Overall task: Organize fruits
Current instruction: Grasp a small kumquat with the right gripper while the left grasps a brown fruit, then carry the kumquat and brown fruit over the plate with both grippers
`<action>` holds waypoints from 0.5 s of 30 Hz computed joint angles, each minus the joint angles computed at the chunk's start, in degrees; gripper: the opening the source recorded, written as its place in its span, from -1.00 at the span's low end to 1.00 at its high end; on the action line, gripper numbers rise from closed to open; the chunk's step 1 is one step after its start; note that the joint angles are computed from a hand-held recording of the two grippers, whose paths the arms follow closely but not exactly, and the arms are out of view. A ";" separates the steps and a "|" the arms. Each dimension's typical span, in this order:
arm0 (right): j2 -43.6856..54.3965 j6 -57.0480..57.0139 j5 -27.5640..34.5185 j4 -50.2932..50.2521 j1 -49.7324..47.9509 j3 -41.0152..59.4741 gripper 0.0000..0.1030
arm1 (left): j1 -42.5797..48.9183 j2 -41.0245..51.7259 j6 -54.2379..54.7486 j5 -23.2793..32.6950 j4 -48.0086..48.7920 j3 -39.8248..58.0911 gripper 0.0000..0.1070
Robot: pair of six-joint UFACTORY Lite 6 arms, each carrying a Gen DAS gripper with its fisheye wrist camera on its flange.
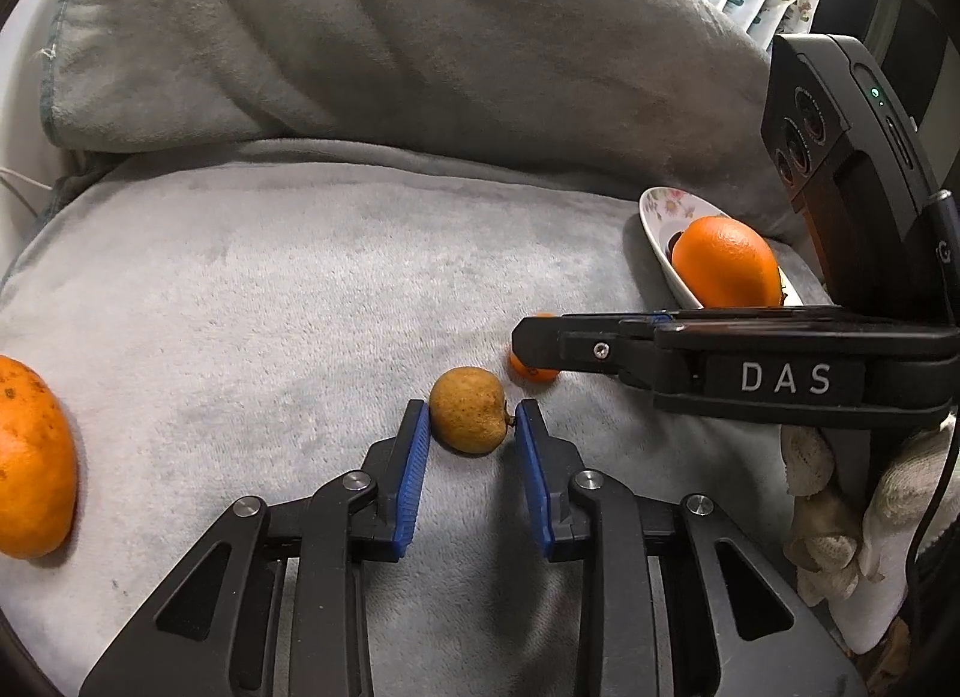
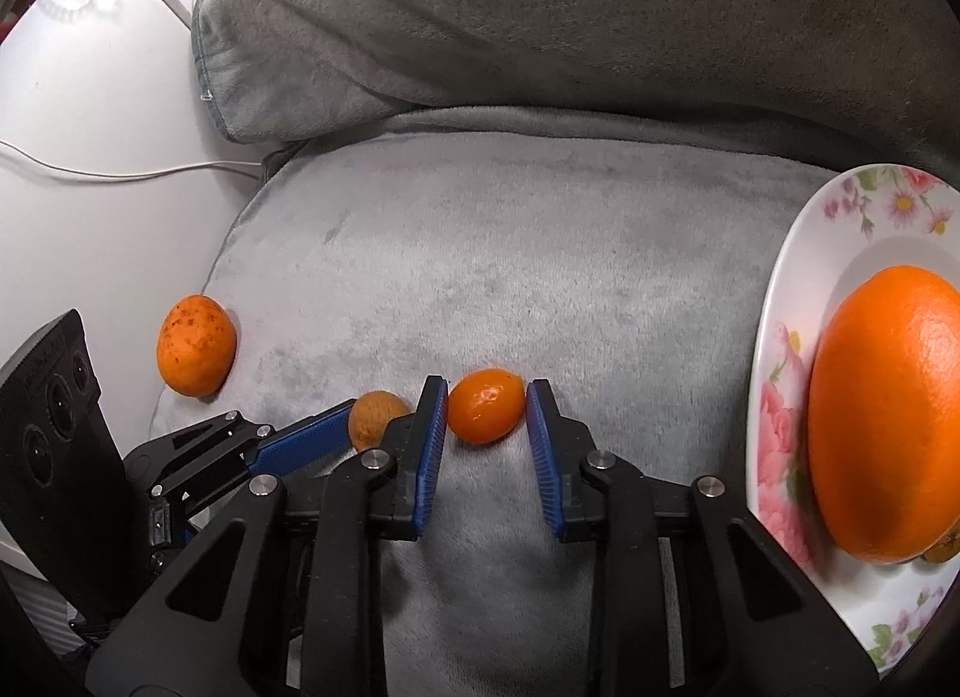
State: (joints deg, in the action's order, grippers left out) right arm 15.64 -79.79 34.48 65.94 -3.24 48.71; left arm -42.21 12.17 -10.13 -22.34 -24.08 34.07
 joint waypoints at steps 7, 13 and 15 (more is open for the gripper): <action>-0.74 -1.38 -0.18 0.98 0.09 -0.88 -0.49 | 0.03 -1.25 -0.33 -0.14 -0.19 -1.17 -0.49; -3.03 -2.45 2.58 1.57 -2.01 -1.91 -0.49 | -0.48 -3.65 0.32 -0.33 -1.85 -2.75 -0.49; -4.00 -2.87 3.79 1.24 -3.28 -2.11 -0.49 | -1.04 -4.70 1.39 -0.35 -3.32 -3.22 -0.49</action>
State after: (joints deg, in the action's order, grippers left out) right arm 11.64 -82.66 38.27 67.18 -6.52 46.61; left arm -43.25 7.47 -8.74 -22.70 -27.40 30.85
